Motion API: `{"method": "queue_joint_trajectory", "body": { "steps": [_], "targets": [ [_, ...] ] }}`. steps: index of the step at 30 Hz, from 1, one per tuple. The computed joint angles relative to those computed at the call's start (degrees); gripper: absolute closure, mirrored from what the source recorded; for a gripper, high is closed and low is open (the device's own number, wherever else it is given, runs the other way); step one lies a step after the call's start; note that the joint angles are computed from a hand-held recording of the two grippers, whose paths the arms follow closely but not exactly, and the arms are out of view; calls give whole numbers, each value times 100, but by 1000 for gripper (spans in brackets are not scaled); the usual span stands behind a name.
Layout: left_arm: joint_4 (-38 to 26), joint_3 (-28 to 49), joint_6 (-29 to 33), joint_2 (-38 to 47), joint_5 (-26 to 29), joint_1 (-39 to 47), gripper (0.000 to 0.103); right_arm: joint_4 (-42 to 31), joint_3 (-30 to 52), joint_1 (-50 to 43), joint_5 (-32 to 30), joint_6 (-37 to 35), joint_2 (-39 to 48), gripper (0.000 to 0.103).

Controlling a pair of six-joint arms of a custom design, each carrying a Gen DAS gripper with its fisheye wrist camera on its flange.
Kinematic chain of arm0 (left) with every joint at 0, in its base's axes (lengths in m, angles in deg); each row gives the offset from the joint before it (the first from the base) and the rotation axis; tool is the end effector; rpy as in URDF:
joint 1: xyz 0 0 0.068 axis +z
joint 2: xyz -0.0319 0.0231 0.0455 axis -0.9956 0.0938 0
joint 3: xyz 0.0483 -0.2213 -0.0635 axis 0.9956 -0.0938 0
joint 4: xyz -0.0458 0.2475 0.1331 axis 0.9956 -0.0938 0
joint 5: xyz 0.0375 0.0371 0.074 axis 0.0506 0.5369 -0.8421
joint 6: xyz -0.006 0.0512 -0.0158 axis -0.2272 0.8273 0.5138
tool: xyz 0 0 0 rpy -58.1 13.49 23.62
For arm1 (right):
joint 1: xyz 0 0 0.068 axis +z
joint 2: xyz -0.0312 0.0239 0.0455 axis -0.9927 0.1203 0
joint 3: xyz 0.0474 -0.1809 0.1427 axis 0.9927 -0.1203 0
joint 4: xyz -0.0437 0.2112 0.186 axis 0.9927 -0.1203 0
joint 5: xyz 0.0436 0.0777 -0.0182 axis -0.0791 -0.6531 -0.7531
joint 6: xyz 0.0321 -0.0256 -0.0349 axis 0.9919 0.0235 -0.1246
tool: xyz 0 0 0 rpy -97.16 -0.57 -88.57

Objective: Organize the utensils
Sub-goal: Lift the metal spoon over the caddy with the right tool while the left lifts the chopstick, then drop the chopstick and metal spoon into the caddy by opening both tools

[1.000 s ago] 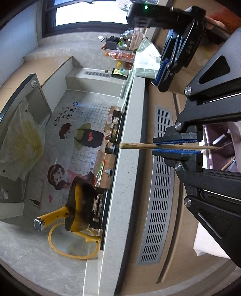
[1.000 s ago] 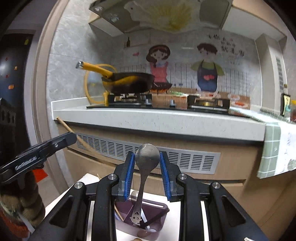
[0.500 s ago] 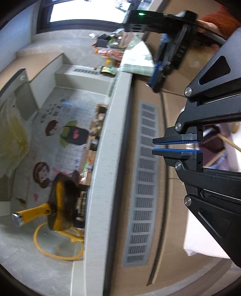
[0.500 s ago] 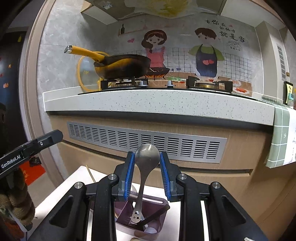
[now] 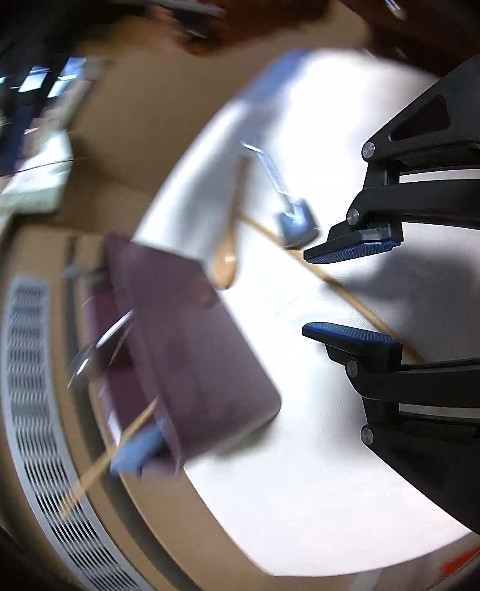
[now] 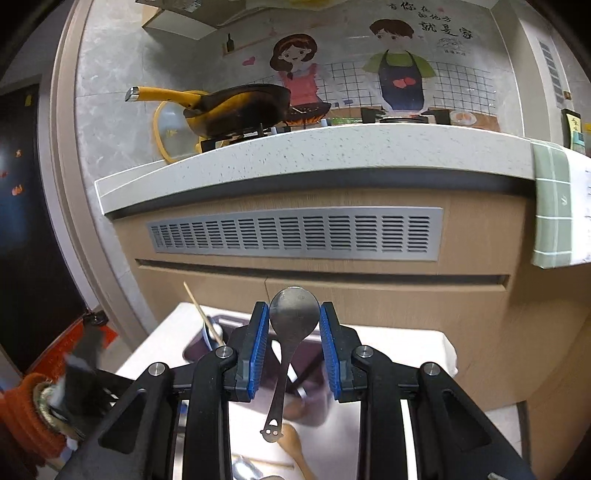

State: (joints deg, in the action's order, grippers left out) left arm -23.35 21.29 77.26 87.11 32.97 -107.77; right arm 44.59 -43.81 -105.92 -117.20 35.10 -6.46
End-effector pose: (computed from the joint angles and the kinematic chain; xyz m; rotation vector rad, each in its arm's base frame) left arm 0.2041 -0.0975 0.0691 0.9117 2.3860 -0.4024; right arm 0.1847 -0.0540 0.2027 -0.2289 2.0262 0.3106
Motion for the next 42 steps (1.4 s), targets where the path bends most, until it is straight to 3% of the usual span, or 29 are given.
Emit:
{"method": "queue_joint_trajectory", "body": {
  "steps": [6, 9, 11, 13, 15, 17, 23, 28, 30, 32, 37, 42],
  "targets": [
    [-35, 536, 132, 979, -651, -624, 69, -908, -174, -990, -454, -972, -439, 78],
    [-207, 809, -343, 1180, -1114, -895, 71, -1050, -238, -1329, -579, -1249, -388, 78],
    [-178, 915, -614, 1299, -1293, -1083, 86, -1064, -260, -1458, -688, -1307, -274, 78],
    [-152, 982, -956, 1365, -1614, -1344, 90, -1074, -283, -1532, -802, -1317, -168, 78],
    [-230, 945, -1277, 1250, -1555, -1411, 92, -1116, -283, -1581, -899, -1341, -82, 78],
    [-363, 663, -1647, 646, -1211, -1289, 98, -1246, -286, -1706, -1044, -1464, -69, 78],
    [-1003, -440, -2257, -2035, -679, -786, 99, -1445, -293, -1860, -1162, -1678, -116, 78],
    [-1517, -856, -2454, -3079, -288, -405, 99, -1576, -293, -1778, -1210, -1621, -167, 78],
    [-1785, -1198, -2603, -3722, -138, -371, 99, -1706, -426, -1746, -1142, -1647, -588, 78],
    [-1843, -1346, -2586, -3626, -116, -261, 99, -1807, -508, -1723, -1079, -1690, -861, 78],
    [-1336, -1109, -2865, -2079, -910, -1065, 99, -2254, -562, -1681, -993, -1875, -1163, 78],
    [-1056, -388, -2738, -726, -1626, -1607, 97, -2485, -680, -1597, -913, -1914, -1514, 78]
  ]
}}
